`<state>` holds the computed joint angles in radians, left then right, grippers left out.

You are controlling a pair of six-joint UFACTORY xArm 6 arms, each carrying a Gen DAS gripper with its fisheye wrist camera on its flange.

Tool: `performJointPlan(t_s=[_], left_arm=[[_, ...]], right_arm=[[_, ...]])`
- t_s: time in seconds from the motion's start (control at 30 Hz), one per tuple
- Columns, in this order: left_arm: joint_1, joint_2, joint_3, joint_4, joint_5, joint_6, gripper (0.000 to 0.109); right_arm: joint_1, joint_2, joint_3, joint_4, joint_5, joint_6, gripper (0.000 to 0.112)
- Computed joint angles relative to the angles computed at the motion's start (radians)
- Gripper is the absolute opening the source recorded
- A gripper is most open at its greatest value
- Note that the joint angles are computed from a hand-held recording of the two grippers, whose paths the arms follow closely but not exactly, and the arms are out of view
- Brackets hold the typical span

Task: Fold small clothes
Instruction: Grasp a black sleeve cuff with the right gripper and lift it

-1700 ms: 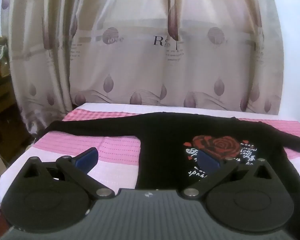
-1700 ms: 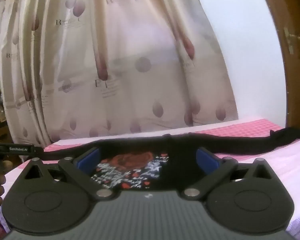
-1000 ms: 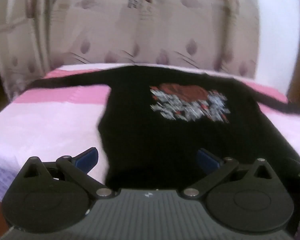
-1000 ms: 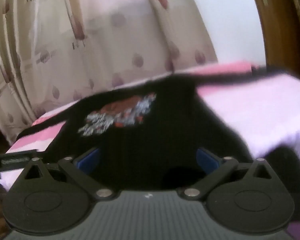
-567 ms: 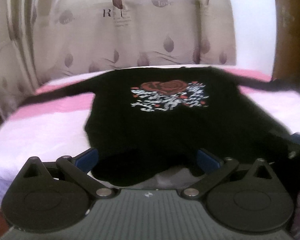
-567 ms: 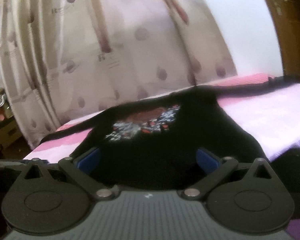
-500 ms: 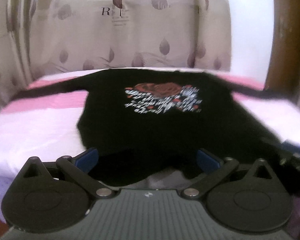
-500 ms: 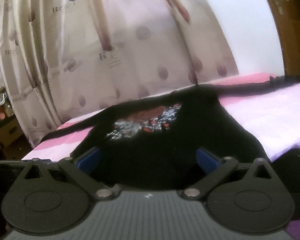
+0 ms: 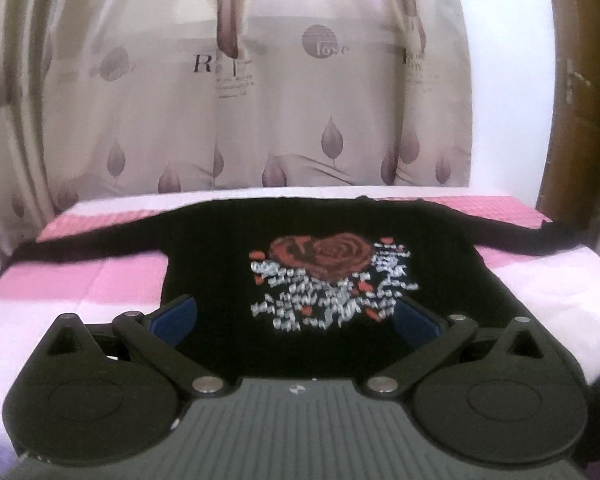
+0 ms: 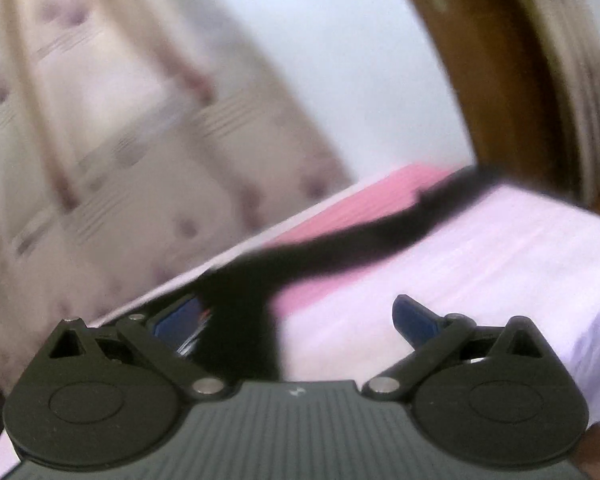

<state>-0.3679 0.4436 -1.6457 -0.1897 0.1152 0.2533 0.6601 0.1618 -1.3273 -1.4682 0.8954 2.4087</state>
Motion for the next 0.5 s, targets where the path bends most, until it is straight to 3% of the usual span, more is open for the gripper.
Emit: performJointPlan(t_s=[0.1,0.23,0.33,0.5], left_arm=[[0.011,0.062,-0.085,0.120,0.023,-0.106,0.103],[0.021,0.144,-0.200,0.241,0.095,-0.221,0.103],[0.028,0.204,-0.286,0.351,0.148,-0.324,0.103],[0.028,0.301,-0.444,0.531,0.245,-0.456,0.103]], right_arm=[[-0.135,-0.061,0.096,-0.022,-0.074,0.079,0.103],[-0.363,-0.068,0.151,-0.079,-0.296,0.231,0.085],[-0.505,-0.005,0.111,-0.031,-0.431,0.198,0.071],[-0.639,0.112,0.021,-0.045,-0.537,0.295,0.071]])
